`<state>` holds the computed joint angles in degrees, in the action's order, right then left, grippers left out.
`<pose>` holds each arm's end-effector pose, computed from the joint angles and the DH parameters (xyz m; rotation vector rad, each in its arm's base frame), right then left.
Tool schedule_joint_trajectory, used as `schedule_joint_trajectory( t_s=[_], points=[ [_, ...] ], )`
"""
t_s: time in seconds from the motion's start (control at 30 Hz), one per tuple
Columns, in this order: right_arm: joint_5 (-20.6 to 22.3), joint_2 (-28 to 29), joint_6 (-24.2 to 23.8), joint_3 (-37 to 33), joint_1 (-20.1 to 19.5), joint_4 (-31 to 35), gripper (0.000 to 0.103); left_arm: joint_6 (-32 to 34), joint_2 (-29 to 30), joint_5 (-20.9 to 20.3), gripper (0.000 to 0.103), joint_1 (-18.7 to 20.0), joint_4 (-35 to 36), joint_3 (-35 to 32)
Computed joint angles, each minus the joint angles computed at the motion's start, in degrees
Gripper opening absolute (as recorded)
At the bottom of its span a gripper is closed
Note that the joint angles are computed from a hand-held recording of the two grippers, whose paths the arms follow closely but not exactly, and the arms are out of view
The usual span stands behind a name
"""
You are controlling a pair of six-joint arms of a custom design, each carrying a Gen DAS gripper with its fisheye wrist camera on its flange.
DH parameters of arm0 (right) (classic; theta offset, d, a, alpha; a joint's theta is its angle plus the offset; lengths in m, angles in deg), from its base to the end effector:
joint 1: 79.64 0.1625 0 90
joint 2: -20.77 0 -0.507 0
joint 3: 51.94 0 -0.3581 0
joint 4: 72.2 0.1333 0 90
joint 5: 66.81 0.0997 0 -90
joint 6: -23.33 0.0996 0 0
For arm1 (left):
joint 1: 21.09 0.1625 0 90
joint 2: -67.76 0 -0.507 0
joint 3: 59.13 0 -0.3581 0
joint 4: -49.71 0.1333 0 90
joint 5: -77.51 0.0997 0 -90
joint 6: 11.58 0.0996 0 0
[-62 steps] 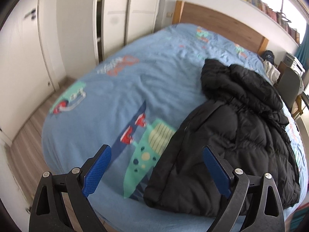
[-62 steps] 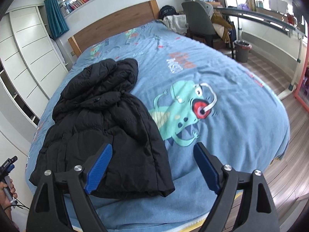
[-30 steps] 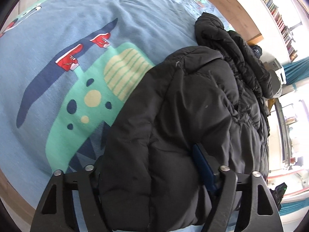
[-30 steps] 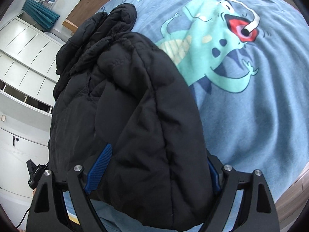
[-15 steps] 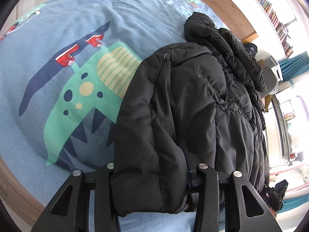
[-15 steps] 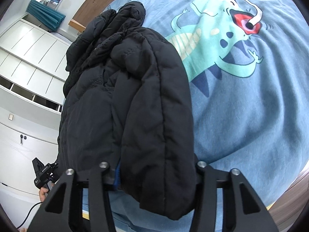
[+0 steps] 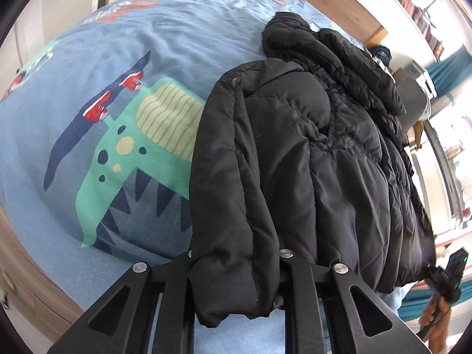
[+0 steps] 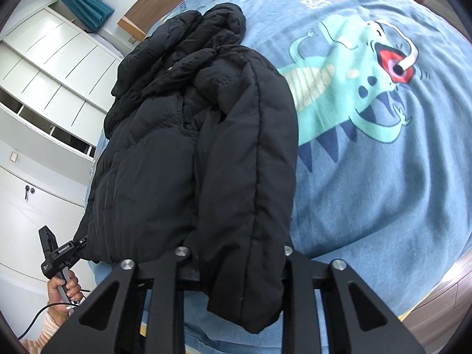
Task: Fold large clothes
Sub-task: 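Grasp the coat edge with both grippers and lift it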
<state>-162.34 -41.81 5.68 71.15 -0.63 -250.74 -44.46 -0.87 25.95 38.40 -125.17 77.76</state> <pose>0.0177 -0.5580 0.2602 0.1315 -2.8533 0.6566 -0.0528 -0.4741 0.2558 -0.1864 2.6009 -0.8007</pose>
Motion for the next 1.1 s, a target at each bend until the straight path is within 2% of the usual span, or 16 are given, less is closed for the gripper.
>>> schedule_joint_trajectory(
  t_s=[0.27,0.53,0.67,0.87,1.1],
  points=[
    [1.72,-0.58,-1.29,-1.56,2.55,0.81,0.018,4.12,-1.55,-4.43,0.012,-1.93,-1.31,-2.06],
    [7.13,-1.54,-1.1,-3.87,3.83,1.8,0.018,5.65,-2.85,-9.77,0.011,-2.16,-5.43,-3.73],
    [8.96,-1.6,-0.7,-5.09,4.29,2.45,0.017,6.31,-3.17,-9.97,0.01,-2.74,-5.42,-5.25],
    [11.84,-1.24,0.69,-8.95,5.1,2.71,0.015,10.48,-2.94,-10.15,0.009,-3.4,-4.74,-10.16],
    [12.58,0.92,1.56,-16.97,7.78,4.6,0.014,15.42,-0.47,-12.89,0.009,-2.35,-3.55,-19.89]
  ],
)
